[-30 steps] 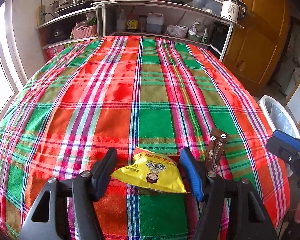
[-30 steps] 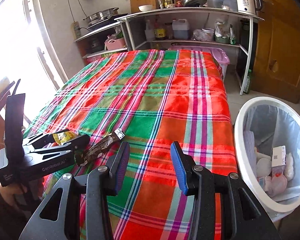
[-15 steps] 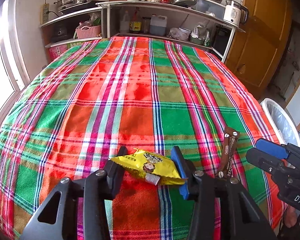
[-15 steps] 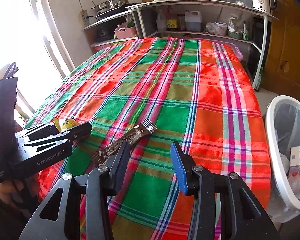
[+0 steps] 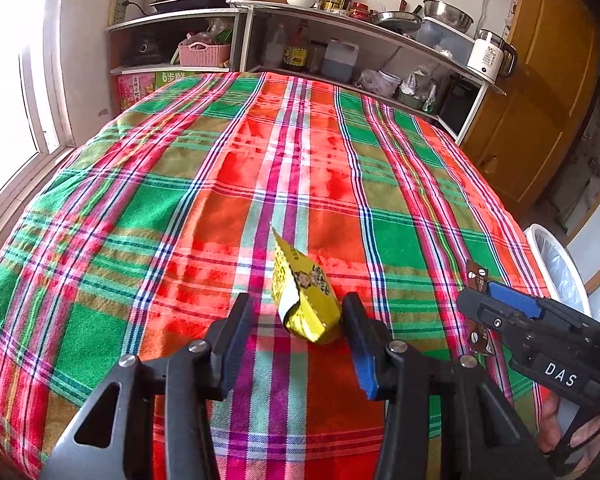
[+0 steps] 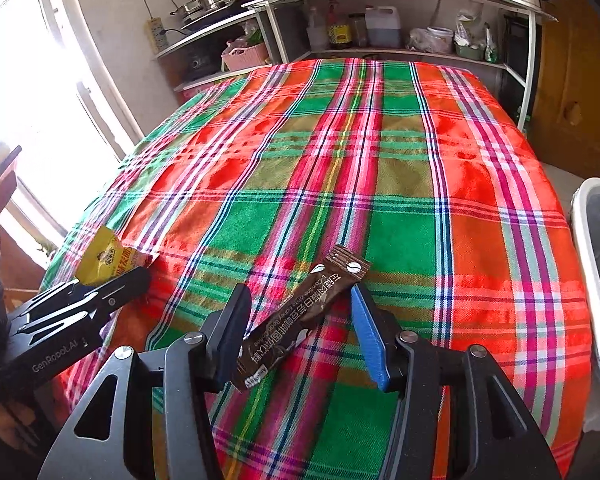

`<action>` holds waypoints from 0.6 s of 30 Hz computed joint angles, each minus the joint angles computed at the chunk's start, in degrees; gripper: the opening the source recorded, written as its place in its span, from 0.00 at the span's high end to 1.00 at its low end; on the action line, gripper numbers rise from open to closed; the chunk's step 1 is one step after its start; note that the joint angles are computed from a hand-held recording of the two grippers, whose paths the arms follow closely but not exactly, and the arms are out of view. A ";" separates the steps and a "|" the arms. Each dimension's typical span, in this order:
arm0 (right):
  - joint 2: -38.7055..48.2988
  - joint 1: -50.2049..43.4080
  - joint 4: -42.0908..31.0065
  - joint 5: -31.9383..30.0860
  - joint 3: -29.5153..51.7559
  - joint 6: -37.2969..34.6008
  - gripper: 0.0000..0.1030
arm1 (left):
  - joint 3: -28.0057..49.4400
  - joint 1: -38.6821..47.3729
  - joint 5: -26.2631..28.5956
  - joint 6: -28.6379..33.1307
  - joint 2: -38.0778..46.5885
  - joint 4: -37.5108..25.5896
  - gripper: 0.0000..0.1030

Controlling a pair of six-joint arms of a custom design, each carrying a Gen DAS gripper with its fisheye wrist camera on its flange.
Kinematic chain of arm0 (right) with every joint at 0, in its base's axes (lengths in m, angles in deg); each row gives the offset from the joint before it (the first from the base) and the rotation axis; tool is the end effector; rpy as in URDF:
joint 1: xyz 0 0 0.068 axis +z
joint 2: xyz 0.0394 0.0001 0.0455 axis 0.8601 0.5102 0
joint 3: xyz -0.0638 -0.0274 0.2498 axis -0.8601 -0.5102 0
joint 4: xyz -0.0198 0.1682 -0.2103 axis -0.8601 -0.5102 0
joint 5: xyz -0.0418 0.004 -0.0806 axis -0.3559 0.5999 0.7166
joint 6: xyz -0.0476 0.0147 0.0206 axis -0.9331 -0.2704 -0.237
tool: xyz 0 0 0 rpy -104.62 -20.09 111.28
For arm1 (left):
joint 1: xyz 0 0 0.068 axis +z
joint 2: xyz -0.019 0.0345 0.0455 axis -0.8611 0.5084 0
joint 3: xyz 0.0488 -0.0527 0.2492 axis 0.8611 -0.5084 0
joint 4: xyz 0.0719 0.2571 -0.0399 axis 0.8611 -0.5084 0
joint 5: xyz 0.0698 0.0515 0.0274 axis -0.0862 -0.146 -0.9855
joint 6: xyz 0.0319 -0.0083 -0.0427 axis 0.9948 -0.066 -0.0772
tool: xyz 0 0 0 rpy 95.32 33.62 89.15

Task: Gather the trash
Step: 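Grasp the brown chocolate wrapper with the right tool while the left tool grasps the yellow snack bag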

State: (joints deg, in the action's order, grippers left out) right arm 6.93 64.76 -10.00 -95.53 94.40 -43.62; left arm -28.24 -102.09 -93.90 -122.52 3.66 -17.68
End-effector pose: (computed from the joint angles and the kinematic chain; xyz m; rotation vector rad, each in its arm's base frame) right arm 0.2974 0.0436 0.1084 -0.6412 2.4306 0.4920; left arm 0.2085 -0.1672 0.1034 -0.4909 2.3506 -0.0776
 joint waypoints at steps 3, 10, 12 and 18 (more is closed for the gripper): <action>-0.73 1.77 2.34 3.11 -1.33 1.20 0.49 | 0.58 -0.68 -2.71 -1.09 -0.47 -2.85 0.51; -3.21 3.99 7.50 9.30 -5.54 2.47 0.49 | 0.15 1.80 -1.81 0.68 0.44 -1.70 0.39; -3.64 4.16 9.03 9.93 -6.70 2.76 0.49 | -0.51 2.35 -1.93 0.63 0.54 -0.61 0.40; -3.99 4.38 11.62 11.73 -7.94 3.84 0.65 | -0.73 2.68 -1.94 1.40 0.36 0.03 0.60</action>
State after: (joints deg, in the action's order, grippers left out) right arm 2.94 69.15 1.62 -83.80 86.47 -39.79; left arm -28.97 -99.41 -95.84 -121.12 4.02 -17.66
